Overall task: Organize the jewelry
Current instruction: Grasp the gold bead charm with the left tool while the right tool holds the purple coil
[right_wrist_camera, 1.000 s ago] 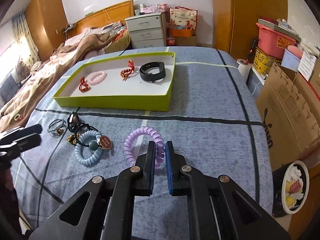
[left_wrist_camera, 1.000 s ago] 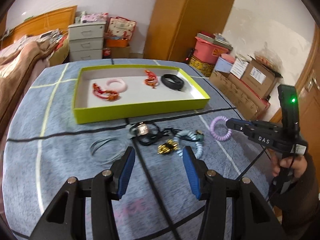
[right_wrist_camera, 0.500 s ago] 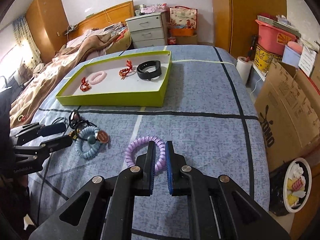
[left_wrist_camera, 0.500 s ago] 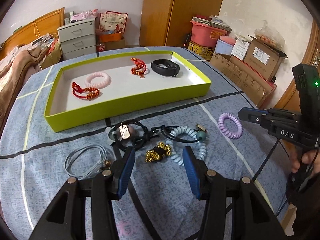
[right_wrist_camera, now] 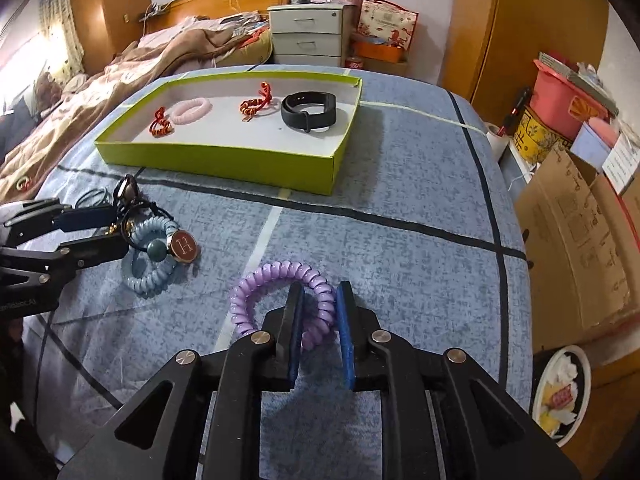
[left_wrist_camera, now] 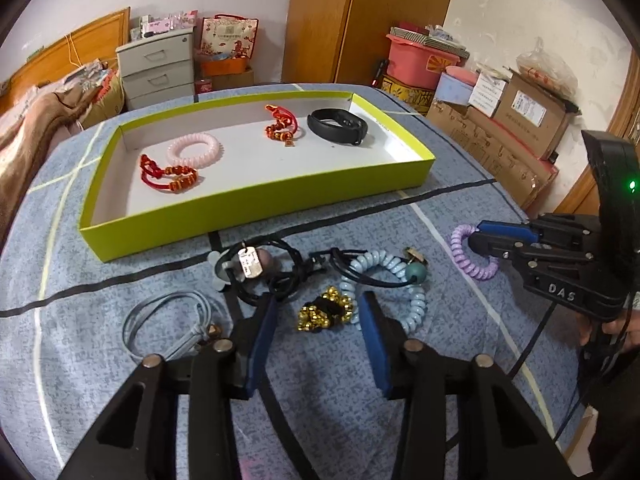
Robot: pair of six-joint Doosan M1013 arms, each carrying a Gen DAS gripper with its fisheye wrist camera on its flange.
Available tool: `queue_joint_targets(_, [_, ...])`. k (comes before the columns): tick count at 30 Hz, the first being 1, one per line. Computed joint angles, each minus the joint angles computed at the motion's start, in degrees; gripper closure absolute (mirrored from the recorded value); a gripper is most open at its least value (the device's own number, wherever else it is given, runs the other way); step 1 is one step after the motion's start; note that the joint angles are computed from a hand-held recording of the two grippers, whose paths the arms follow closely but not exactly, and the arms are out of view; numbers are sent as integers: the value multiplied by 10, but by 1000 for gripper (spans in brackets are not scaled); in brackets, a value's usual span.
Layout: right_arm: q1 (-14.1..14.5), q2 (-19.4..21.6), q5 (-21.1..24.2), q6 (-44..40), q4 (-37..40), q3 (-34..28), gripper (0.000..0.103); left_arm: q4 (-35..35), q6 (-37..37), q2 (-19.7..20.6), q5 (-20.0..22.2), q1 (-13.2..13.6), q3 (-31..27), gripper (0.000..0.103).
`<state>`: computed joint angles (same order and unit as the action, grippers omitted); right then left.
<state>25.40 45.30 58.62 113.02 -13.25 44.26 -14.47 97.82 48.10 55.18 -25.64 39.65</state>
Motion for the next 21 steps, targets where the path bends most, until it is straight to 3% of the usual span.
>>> queue_joint_targets(2, [2, 1, 5, 0, -7, -3, 86, -17, 5, 0, 3, 2, 0, 71])
queue_joint_targets(10, [2, -1, 1, 0, -6, 2, 87, -34, 9, -1, 2, 5, 4, 83])
queue_joint_targets(13, [3, -4, -4, 4, -9, 7, 92, -39, 6, -8, -10, 7, 14, 91])
queue_joint_targets(21, [2, -18, -26, 33, -17, 29, 93, -45, -1, -15, -19, 10, 27, 91])
